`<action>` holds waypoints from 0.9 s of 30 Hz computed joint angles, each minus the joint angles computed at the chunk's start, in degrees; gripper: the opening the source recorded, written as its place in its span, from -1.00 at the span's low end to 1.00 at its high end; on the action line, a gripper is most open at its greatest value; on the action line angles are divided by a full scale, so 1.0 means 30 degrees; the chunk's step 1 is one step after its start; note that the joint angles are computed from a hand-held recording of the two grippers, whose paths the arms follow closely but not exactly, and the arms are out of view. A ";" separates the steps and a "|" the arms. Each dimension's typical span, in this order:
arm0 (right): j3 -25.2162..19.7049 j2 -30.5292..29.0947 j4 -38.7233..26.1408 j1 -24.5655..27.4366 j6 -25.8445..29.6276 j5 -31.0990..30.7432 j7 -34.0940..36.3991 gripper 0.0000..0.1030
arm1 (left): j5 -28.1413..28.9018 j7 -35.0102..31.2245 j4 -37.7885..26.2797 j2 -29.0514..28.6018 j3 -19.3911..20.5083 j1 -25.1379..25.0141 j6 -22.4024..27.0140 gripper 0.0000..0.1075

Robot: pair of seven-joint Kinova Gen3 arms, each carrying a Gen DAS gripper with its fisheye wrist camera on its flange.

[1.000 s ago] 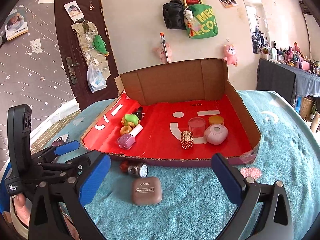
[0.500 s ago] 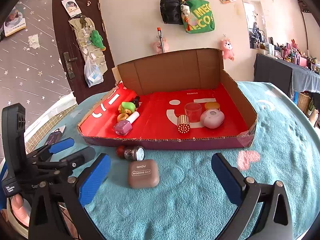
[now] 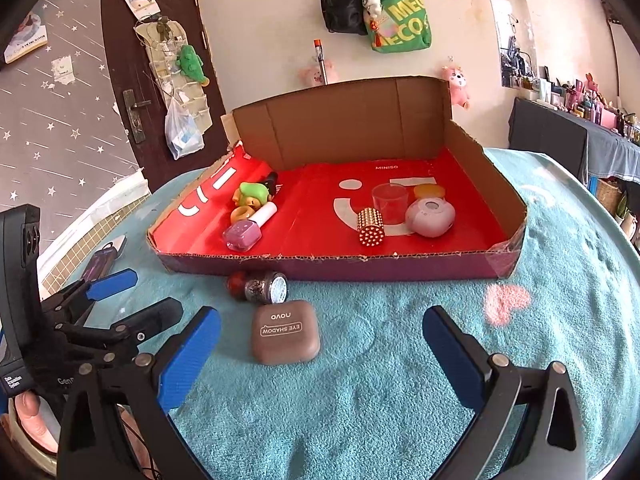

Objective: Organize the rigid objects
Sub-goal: 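Withdraw both grippers from the box toward the remaining items on the blanket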

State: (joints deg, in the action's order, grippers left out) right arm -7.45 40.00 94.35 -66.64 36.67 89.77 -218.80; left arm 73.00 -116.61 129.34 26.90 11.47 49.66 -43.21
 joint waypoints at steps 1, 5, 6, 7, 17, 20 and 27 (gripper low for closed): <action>-0.0038 0.0050 -0.0067 0.0051 -0.0068 -0.0119 0.0127 1.00 | 0.0072 -0.0004 0.0002 0.0044 -0.0014 0.0045 -0.0096 0.92; 0.0035 0.0359 -0.0565 0.0053 -0.0435 -0.0930 0.1209 1.00 | -0.0170 0.0000 0.0041 0.0092 0.0001 -0.0190 0.0138 0.92; 0.0113 0.0457 -0.0748 -0.0005 -0.0503 -0.1259 0.1630 1.00 | -0.0526 0.0290 0.0113 0.0054 -0.0003 -0.0373 0.0387 0.92; 0.0203 0.0586 -0.0993 -0.0080 -0.0554 -0.1685 0.2200 1.00 | -0.0887 0.0584 0.0181 0.0011 -0.0035 -0.0540 0.0654 0.92; 0.1189 0.2057 -0.3622 -0.0606 -0.0156 -0.6627 0.7869 1.00 | -0.0557 0.0858 0.0104 -0.0054 -0.0716 -0.1077 0.2004 0.92; 0.1524 0.2357 -0.4265 -0.0737 0.0002 -0.7800 0.9079 1.00 | -0.1015 0.1415 0.0153 -0.0097 -0.0746 -0.1439 0.2453 0.92; 0.1908 0.3065 -0.6125 -0.0780 0.1191 -1.1188 1.2457 1.00 | -0.1414 0.0788 -0.0768 -0.0039 -0.1253 -0.1431 0.3789 0.92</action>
